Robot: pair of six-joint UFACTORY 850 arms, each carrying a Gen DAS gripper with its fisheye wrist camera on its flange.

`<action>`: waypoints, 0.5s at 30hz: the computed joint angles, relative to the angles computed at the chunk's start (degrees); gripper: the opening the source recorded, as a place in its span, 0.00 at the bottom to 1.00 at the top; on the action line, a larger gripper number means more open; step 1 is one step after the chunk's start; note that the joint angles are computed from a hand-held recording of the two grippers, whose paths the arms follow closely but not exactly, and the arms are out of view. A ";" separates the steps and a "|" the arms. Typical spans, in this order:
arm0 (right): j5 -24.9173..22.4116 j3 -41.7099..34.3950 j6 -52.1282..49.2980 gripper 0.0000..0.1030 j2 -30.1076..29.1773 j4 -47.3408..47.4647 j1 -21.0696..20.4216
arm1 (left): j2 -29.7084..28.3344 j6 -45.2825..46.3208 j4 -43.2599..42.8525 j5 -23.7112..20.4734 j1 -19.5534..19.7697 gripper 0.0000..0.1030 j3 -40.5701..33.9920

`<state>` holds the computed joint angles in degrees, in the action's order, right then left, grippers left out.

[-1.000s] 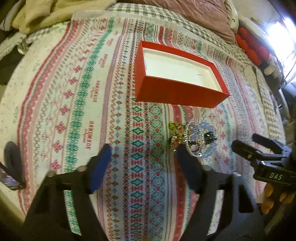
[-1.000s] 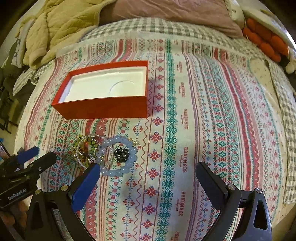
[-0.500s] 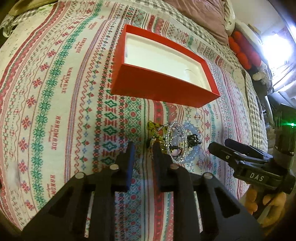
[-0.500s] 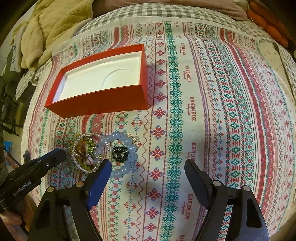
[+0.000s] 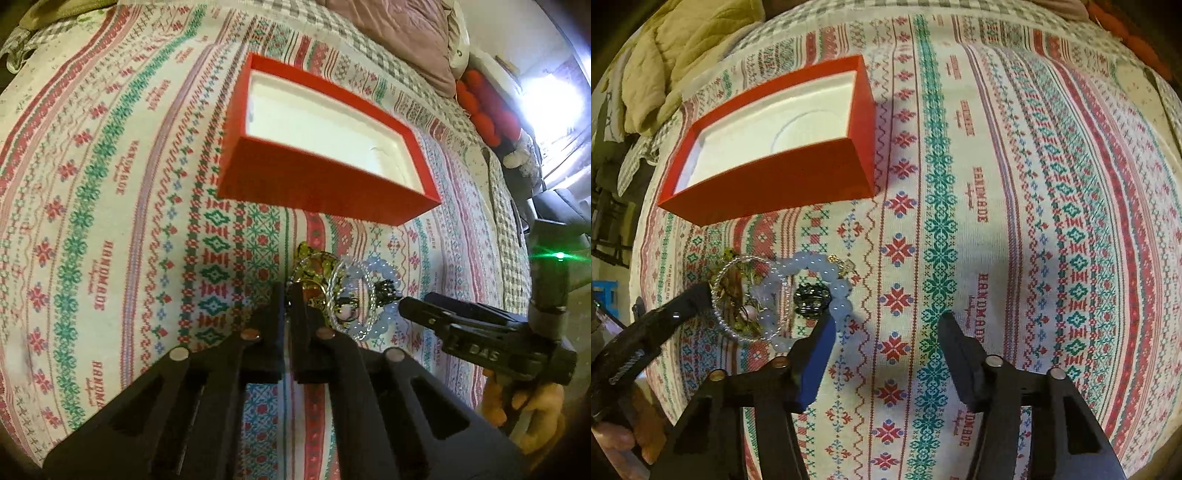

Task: Organize jewelry
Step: 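Grasp the thin dark beaded bracelet with the left gripper while the right gripper grasps the pale blue bead bracelet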

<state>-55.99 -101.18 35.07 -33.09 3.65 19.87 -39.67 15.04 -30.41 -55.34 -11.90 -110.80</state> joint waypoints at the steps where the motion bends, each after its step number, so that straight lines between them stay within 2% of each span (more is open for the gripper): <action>1: 0.05 -0.19 0.08 0.54 -0.15 -0.14 0.03 | 0.03 0.29 -0.25 -0.15 0.25 0.03 -0.04; 8: 0.53 -2.61 -2.46 0.47 -1.93 3.04 -0.50 | 1.70 0.95 0.63 0.59 1.66 0.03 1.69; 11: 0.37 -3.68 -3.29 0.40 -2.99 4.27 0.04 | 2.00 0.30 1.84 0.93 1.88 0.03 1.94; 15: 0.90 -4.24 -2.87 0.39 -3.80 4.10 0.66 | 2.21 -0.45 3.40 1.00 2.17 0.03 2.38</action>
<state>-55.10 -105.42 32.20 -36.89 7.75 20.53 -37.46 14.59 -27.01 -54.34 -9.72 -108.42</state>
